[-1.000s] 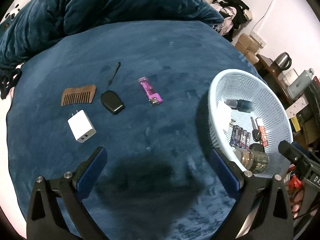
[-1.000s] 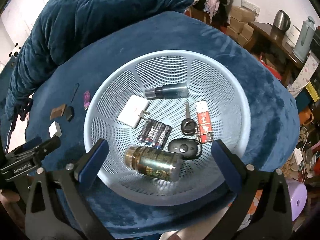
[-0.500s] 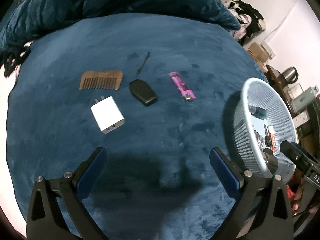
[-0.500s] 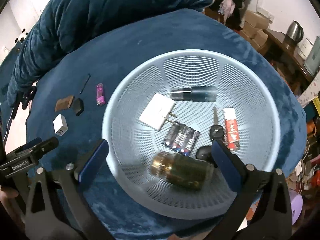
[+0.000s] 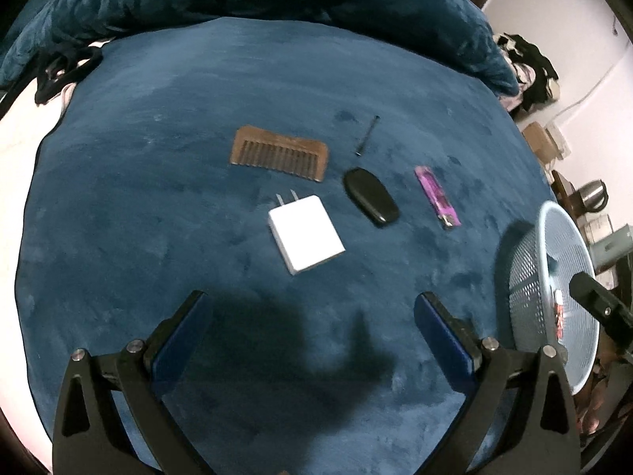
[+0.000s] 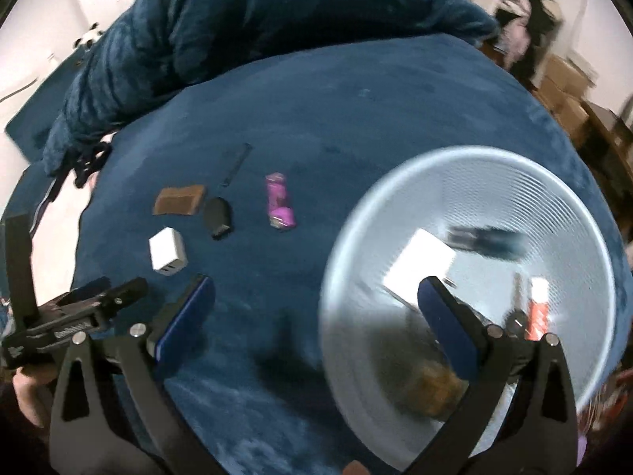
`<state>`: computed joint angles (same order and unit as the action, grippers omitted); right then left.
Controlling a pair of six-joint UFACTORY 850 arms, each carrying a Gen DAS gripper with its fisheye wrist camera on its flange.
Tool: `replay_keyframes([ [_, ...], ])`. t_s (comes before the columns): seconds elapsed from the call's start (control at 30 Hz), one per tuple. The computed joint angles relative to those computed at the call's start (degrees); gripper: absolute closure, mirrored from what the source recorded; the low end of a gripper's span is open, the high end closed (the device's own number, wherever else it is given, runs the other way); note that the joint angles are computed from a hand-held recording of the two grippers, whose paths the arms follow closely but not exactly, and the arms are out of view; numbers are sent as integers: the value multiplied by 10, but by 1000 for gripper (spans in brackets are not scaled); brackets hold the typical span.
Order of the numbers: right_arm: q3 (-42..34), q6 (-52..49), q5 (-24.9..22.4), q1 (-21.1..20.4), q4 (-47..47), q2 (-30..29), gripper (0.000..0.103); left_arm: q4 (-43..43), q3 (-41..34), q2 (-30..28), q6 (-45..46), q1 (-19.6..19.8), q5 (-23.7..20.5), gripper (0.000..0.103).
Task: Organize rigid objects
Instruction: 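Grasp purple lighter with right tool while left tool grasps white charger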
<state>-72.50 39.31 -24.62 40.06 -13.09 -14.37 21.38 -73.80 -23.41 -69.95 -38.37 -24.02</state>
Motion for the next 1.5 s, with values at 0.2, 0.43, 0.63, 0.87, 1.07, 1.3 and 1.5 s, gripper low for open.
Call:
replay_keyframes([
  [0.2,-81,-88,-9,2,57,-62,1,-14,7,-2,12,24,17,3],
  [0.43,-220,-140,-115,-7,111,-177,22,-79,-10,-24,71,50,35,8],
  [0.63,-319,-141,-198,-18,136,-266,44,-144,-11,-35,133,60,53,8],
  [0.87,-342,-113,-230,-19,121,-300,61,-189,-22,-47,189,64,52,8],
  [1.07,-284,-125,-196,-21,159,-256,80,-235,-67,-86,236,66,28,16],
  [1.3,-254,-140,-193,-8,170,-236,78,-201,-90,-108,213,61,-2,55],
  [1.5,-238,-147,-190,-6,179,-227,80,-207,-55,-81,212,63,8,56],
])
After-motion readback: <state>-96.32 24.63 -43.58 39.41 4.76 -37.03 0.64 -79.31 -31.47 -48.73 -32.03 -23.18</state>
